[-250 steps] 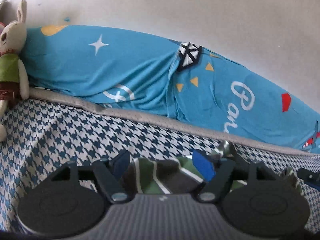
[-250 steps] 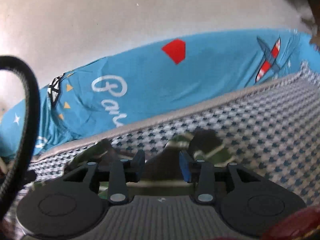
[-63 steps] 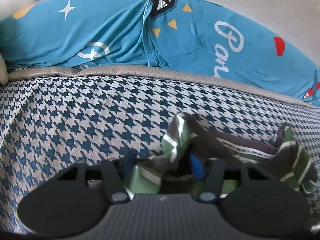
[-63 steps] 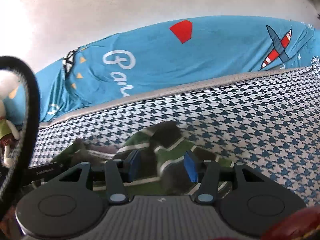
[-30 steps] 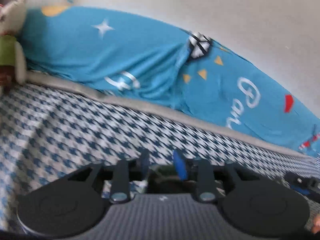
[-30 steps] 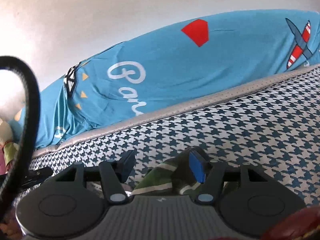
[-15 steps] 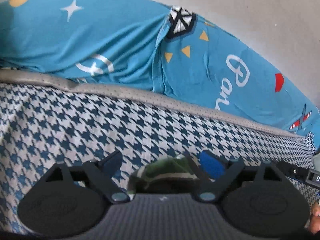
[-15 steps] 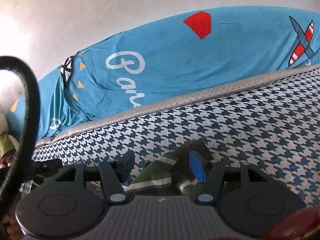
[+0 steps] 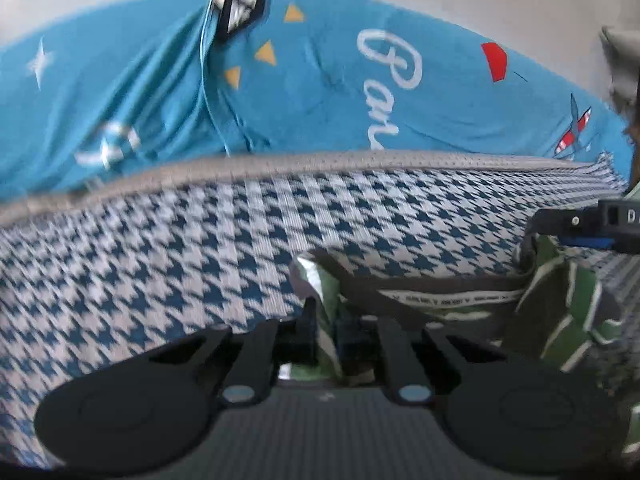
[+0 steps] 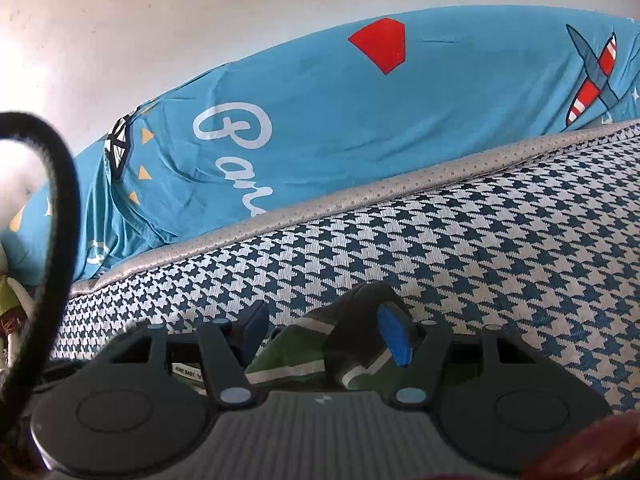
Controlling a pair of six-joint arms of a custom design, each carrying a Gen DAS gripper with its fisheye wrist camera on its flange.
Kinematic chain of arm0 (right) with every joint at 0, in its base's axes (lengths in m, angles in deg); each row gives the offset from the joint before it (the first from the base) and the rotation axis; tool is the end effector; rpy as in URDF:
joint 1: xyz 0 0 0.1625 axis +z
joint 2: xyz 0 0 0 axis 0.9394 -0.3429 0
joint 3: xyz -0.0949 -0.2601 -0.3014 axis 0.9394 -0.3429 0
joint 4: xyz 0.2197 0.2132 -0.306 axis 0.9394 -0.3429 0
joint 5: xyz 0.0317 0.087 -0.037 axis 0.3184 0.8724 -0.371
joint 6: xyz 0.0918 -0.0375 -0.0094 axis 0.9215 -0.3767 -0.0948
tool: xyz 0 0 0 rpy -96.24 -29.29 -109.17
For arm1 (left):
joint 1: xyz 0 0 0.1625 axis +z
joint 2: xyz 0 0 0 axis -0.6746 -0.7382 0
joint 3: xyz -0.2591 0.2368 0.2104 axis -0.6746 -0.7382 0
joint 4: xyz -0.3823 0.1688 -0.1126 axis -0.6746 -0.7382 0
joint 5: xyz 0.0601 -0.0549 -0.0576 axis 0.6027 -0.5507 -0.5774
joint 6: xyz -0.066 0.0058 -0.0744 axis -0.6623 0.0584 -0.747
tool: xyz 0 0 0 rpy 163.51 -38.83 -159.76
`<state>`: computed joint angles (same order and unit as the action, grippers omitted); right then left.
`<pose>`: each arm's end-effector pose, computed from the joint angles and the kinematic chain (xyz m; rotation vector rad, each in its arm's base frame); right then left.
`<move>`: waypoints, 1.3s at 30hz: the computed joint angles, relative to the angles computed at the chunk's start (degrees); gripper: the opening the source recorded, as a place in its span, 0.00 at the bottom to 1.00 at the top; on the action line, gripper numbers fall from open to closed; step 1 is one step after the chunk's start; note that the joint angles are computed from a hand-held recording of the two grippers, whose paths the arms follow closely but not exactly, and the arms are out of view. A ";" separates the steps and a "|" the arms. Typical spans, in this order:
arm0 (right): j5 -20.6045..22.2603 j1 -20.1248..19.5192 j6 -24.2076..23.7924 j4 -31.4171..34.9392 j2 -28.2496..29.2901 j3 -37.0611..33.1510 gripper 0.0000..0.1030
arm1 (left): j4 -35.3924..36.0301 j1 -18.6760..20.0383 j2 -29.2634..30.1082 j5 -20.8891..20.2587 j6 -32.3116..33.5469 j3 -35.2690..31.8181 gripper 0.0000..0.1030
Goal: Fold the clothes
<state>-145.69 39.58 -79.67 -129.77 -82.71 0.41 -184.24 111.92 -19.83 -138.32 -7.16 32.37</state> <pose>0.2915 -0.6511 0.1274 -0.1893 -2.2094 1.2692 -0.1103 -0.7625 0.2443 1.1477 2.4678 -0.5988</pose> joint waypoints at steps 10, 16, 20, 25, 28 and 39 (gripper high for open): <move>-0.59 0.13 -0.57 -5.61 0.22 -0.34 0.60 | -36.02 -4.11 -0.87 4.99 13.65 8.98 0.07; -0.38 -0.07 -0.73 -2.84 0.65 -0.92 0.60 | -31.78 -3.60 0.91 12.26 4.39 3.33 0.14; -0.12 -0.03 -3.72 -2.84 1.54 -1.89 0.60 | -24.08 -2.25 1.24 14.27 -5.31 -0.49 0.55; 1.44 -0.48 -5.30 -1.48 2.42 -2.75 0.60 | -19.09 -1.92 0.62 12.45 -11.71 -3.19 0.64; 0.95 -0.75 -7.57 -0.46 3.49 -3.82 0.60 | -16.69 -2.08 -1.15 11.52 -13.24 -2.17 0.69; 0.67 -2.00 -13.50 0.71 6.48 -6.68 0.62 | -11.38 -3.71 -8.66 12.32 -18.61 5.46 0.76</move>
<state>-145.02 37.58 -93.17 -129.06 -76.23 -6.27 -195.62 108.21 -28.49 -126.01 -25.77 37.83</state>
